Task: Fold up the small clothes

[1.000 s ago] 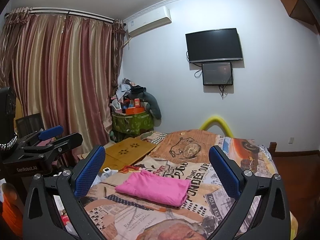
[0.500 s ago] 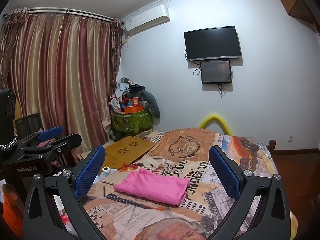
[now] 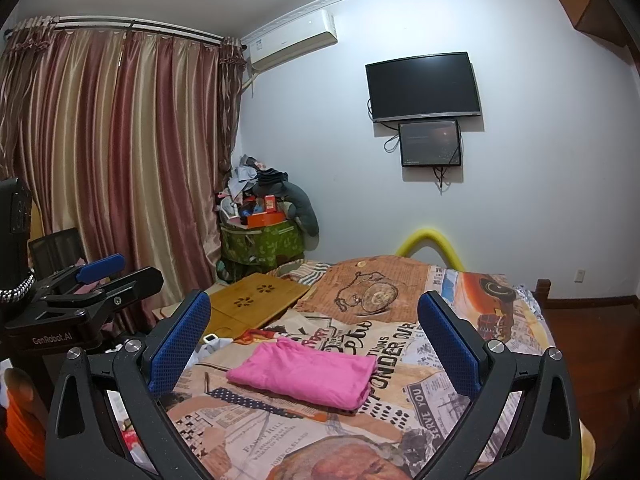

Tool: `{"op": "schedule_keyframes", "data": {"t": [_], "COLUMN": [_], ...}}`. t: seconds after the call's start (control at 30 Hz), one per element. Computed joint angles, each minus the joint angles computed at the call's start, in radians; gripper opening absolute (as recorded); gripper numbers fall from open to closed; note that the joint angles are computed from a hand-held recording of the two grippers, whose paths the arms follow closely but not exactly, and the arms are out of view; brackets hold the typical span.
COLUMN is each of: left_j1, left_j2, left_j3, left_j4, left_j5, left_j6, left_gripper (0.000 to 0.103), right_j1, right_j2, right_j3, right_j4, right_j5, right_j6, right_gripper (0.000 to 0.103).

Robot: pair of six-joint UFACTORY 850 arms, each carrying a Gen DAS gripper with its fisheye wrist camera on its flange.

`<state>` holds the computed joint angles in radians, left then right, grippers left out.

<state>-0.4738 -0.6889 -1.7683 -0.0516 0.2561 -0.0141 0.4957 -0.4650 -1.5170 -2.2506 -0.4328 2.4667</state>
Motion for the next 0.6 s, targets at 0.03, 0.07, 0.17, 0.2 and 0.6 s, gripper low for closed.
{"op": "schedule_keyframes", "data": {"t": [0.03,0.07,0.17,0.2,0.6], "left_j1": [0.0,0.0,0.001,0.002,0.013], "left_j2": [0.0,0.001,-0.001,-0.002,0.0], "left_j3": [0.0,0.002,-0.004,-0.006,-0.003], "left_j4": [0.0,0.007,0.03,0.042,0.159], "left_j5": [0.0,0.0,-0.003,-0.004,0.001], "left_j6": [0.0,-0.006,-0.029,-0.042,-0.167], "left_gripper": [0.103,0.103,0.103,0.103,0.103], "right_j1": [0.0,0.0,0.002,0.002,0.002], "right_j2": [0.002,0.003,0.002,0.002,0.002], "right_j3": [0.004,0.005,0.004,0.004,0.005], "right_j4": [-0.006,-0.007,-0.004,-0.004,-0.004], "right_j5": [-0.001,-0.001,-0.003,-0.003,-0.003], "right_j6": [0.006,0.007,0.005,0.005,0.004], "right_gripper": [0.103,0.103,0.103,0.103,0.103]}}
